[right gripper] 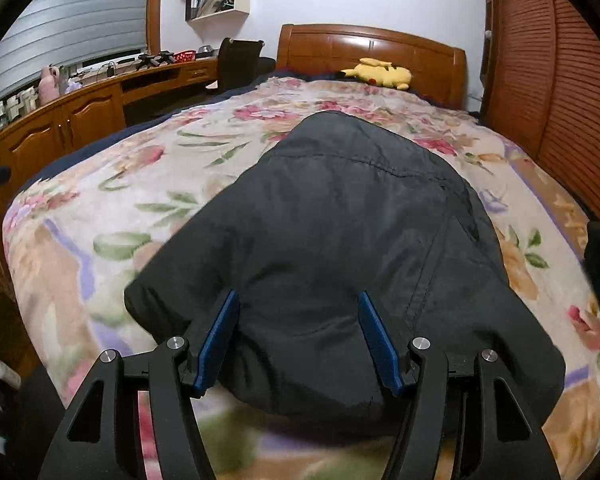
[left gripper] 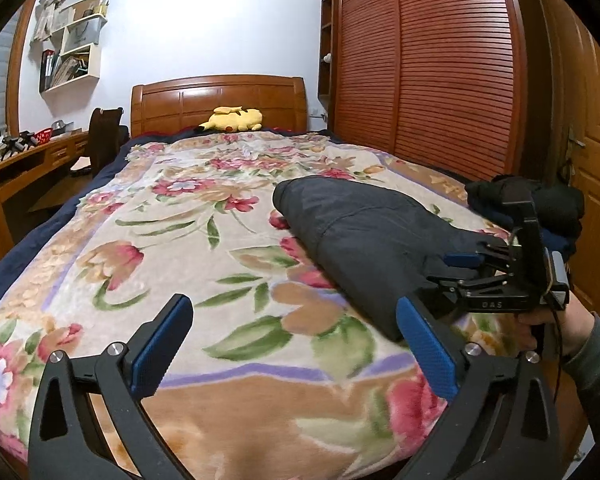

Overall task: Fold large clothes
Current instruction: 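Move both tools to the sides of the folded jacket bundle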

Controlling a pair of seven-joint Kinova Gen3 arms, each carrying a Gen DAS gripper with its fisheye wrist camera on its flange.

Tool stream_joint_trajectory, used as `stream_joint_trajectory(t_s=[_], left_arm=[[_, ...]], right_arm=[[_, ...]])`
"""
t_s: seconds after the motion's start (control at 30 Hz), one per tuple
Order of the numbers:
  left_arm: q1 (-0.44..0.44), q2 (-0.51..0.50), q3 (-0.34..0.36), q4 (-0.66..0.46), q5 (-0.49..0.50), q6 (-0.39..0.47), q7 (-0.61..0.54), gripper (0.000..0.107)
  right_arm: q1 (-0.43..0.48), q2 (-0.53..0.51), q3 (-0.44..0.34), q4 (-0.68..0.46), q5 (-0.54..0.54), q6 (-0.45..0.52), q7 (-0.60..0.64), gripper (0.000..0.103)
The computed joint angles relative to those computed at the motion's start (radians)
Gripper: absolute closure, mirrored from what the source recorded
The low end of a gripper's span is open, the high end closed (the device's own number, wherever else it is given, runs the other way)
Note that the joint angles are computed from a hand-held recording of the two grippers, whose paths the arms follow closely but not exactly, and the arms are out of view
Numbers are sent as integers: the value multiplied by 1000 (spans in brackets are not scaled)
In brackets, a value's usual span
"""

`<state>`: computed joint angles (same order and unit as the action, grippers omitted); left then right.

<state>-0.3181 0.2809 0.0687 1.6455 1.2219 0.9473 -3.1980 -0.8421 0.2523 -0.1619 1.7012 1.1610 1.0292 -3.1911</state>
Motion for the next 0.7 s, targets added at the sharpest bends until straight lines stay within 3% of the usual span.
stream_joint_trajectory(t_s=[0.17, 0.4, 0.53, 0.7], left_arm=[[-7, 22, 4, -30, -18, 14, 15, 6], [-20, 64, 23, -84, -35, 41, 26, 6], [-27, 90, 38, -123, -51, 58, 41, 6], [-30, 127, 59, -177, -86, 81, 62, 6]], right_arm=[[0, -10, 3, -23, -32, 28, 61, 39], [-27, -44, -22, 37, 10, 193, -33, 39], [2, -64, -36, 65, -41, 234, -85, 39], [34, -15, -27, 32, -123, 238, -55, 39]])
